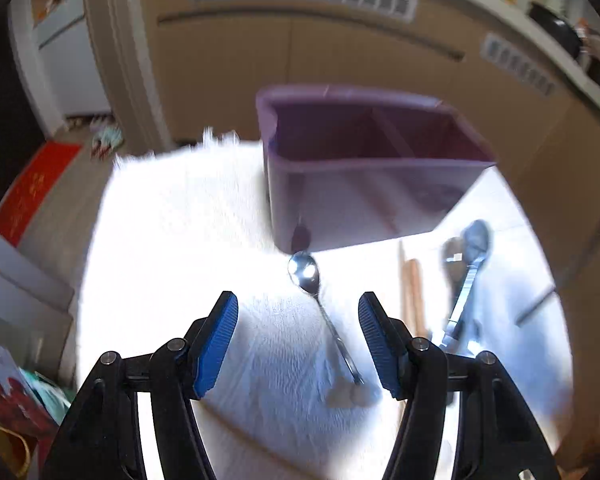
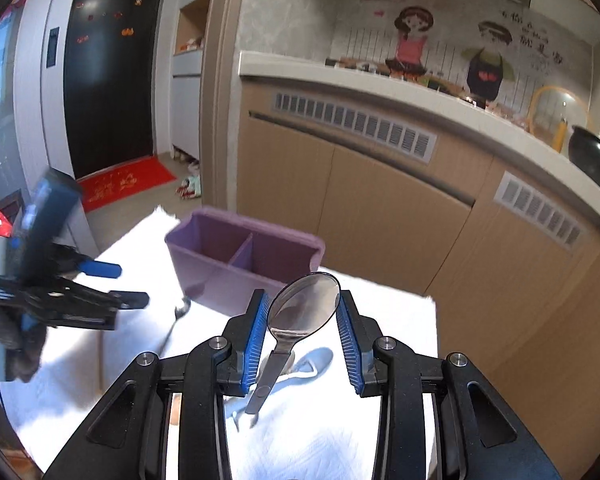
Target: Organize utensils
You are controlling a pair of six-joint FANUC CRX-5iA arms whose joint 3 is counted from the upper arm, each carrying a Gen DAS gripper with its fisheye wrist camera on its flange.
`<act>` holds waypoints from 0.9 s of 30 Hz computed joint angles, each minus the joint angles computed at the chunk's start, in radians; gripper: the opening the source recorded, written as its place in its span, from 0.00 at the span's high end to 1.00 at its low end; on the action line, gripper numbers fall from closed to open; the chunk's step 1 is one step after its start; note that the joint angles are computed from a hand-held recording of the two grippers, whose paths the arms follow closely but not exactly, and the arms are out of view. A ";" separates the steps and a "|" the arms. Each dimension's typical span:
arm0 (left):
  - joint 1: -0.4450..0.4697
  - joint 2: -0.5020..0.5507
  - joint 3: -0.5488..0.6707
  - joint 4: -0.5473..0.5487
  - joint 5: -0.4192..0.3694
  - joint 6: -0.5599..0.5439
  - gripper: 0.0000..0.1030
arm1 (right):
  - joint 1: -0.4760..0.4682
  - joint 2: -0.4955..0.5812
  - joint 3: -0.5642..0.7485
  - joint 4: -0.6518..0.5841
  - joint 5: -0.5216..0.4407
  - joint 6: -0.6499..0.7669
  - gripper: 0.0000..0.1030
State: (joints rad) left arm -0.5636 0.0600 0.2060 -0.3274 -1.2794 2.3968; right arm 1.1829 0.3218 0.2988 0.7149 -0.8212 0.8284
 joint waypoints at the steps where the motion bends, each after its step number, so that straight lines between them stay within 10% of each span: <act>1: 0.003 0.019 0.006 -0.004 0.000 0.012 0.42 | -0.003 -0.004 -0.020 0.003 0.010 -0.009 0.65; 13: 0.001 0.157 0.087 -0.041 -0.058 0.072 0.50 | -0.034 -0.052 -0.139 -0.005 0.085 -0.047 0.65; 18: -0.018 0.164 0.099 -0.052 -0.046 0.062 0.78 | -0.042 -0.043 -0.136 -0.025 0.083 -0.050 0.65; 27: -0.142 0.095 0.057 -0.168 -0.044 0.114 0.78 | -0.032 -0.041 -0.123 -0.035 0.052 -0.047 0.65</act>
